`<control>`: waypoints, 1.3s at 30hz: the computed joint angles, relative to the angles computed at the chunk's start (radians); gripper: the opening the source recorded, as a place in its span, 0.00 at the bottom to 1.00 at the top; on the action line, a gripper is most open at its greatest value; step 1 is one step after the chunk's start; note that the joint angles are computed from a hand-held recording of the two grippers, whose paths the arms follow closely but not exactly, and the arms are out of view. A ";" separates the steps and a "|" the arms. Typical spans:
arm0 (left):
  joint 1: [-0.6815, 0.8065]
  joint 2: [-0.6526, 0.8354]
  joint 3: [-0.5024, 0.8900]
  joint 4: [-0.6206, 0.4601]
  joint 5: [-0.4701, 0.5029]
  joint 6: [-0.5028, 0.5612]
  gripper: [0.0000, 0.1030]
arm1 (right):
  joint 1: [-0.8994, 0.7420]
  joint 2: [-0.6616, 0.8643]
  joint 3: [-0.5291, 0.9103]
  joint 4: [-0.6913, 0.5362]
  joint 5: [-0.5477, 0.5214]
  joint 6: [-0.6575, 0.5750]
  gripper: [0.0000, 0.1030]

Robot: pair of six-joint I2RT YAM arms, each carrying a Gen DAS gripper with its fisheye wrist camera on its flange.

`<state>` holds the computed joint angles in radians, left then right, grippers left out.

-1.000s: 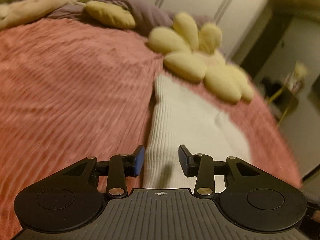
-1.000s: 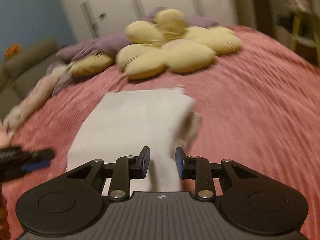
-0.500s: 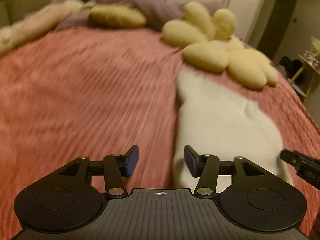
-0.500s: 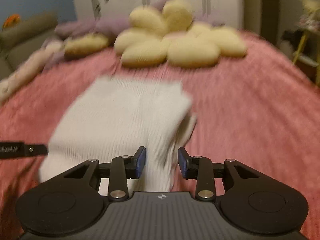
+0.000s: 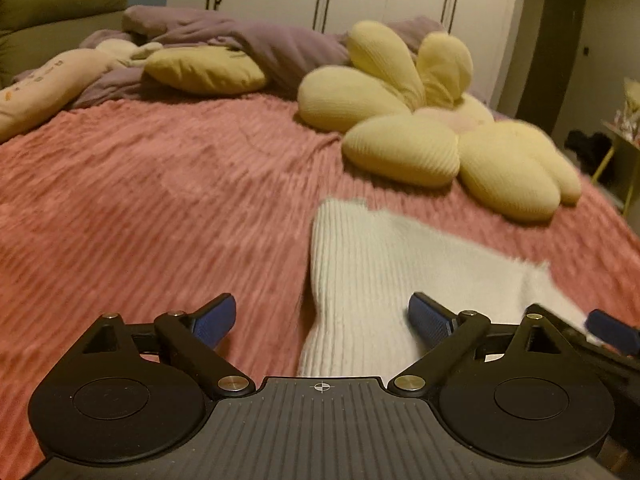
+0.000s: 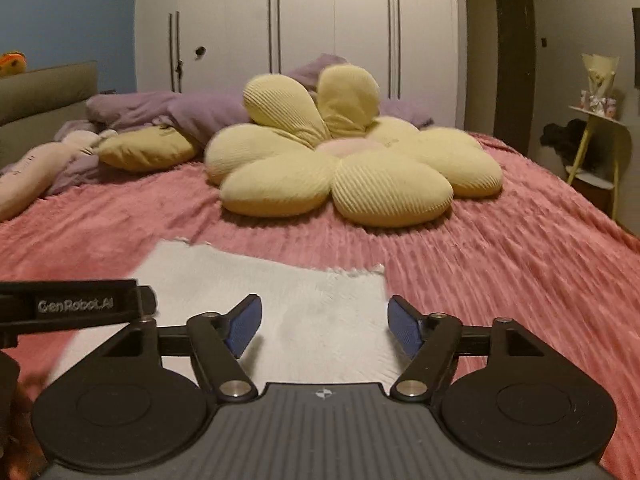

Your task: Fold small clothes

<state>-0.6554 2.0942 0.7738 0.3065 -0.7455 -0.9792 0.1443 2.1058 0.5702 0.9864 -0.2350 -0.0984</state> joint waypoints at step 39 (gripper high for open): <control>-0.487 -0.362 -0.128 -0.702 0.155 -0.700 1.00 | -0.256 -0.823 -0.341 -0.842 -0.134 -0.496 0.96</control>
<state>-1.1422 1.7319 0.6463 -0.3954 -0.5901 -1.6796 -0.1116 1.2832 0.2289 0.1442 -0.3694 -0.5939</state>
